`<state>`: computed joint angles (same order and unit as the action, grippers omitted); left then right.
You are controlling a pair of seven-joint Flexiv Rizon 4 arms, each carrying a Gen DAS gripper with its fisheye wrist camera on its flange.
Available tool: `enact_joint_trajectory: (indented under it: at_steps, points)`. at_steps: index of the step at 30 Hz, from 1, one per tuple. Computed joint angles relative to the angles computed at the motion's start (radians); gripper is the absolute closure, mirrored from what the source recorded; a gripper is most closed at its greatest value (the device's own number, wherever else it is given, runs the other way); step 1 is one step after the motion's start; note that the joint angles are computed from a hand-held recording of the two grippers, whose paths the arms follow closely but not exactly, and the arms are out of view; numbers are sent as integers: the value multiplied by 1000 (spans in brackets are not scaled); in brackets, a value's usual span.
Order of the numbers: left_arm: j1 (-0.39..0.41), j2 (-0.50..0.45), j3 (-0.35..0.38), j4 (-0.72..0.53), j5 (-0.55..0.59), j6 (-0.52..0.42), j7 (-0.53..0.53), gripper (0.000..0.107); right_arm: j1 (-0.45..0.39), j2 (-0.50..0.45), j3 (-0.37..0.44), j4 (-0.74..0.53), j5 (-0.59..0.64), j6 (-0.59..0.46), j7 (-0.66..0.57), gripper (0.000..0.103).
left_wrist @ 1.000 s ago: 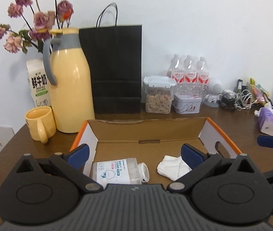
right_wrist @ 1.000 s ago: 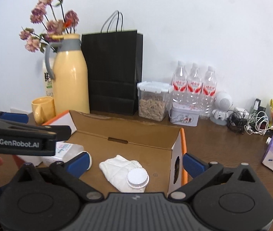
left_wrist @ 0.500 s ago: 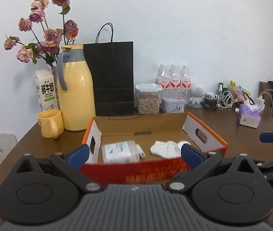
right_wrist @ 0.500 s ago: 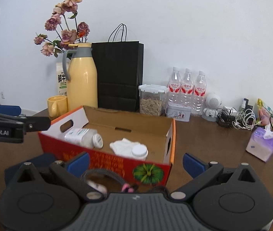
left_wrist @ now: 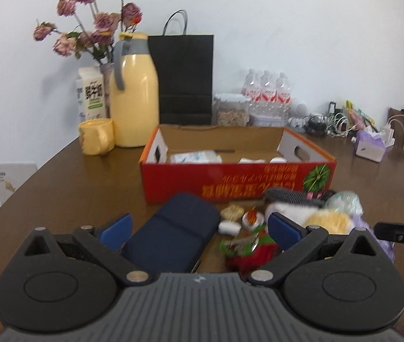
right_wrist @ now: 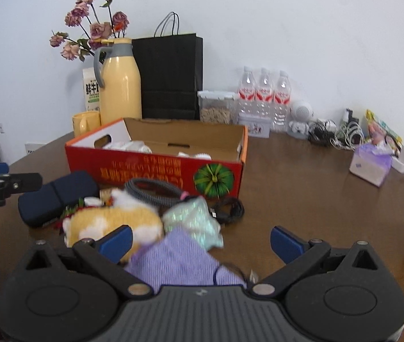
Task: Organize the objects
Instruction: 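Move both tools back toward the navy pouch and purple cloth bag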
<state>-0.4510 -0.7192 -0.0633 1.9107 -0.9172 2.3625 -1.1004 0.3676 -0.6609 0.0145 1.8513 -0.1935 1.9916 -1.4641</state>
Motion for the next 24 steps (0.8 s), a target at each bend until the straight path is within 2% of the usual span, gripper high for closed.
enact_joint_trajectory:
  at_steps: [3,5,7,13,15,17,18,21,23,24]
  points:
    - [-29,-3,3,11,-83,22,24,4,-11,8,13,31,2,3,5,0]
    - [-41,-4,-3,16,-127,42,47,4,10,16,-7,58,14,6,-9,0]
    - [-46,-4,-12,23,-155,62,71,4,22,22,-17,83,22,10,-26,0]
    - [-30,14,-45,58,-180,80,89,4,-19,39,36,138,-4,31,-35,1]
    - [-29,17,-50,64,-186,79,90,4,-56,40,75,154,-36,44,-29,7]
    - [-26,20,-54,71,-188,72,88,4,-93,38,111,158,-79,39,-15,20]
    - [-25,20,-55,73,-187,69,85,4,-110,36,127,158,-101,36,-8,23]
    - [-22,24,-55,83,-176,64,68,4,-161,24,173,153,-172,31,17,43]
    - [-22,26,-53,87,-174,60,60,4,-181,16,191,143,-213,17,34,61]
    - [-22,27,-51,90,-172,59,57,4,-179,14,189,142,-220,12,40,63]
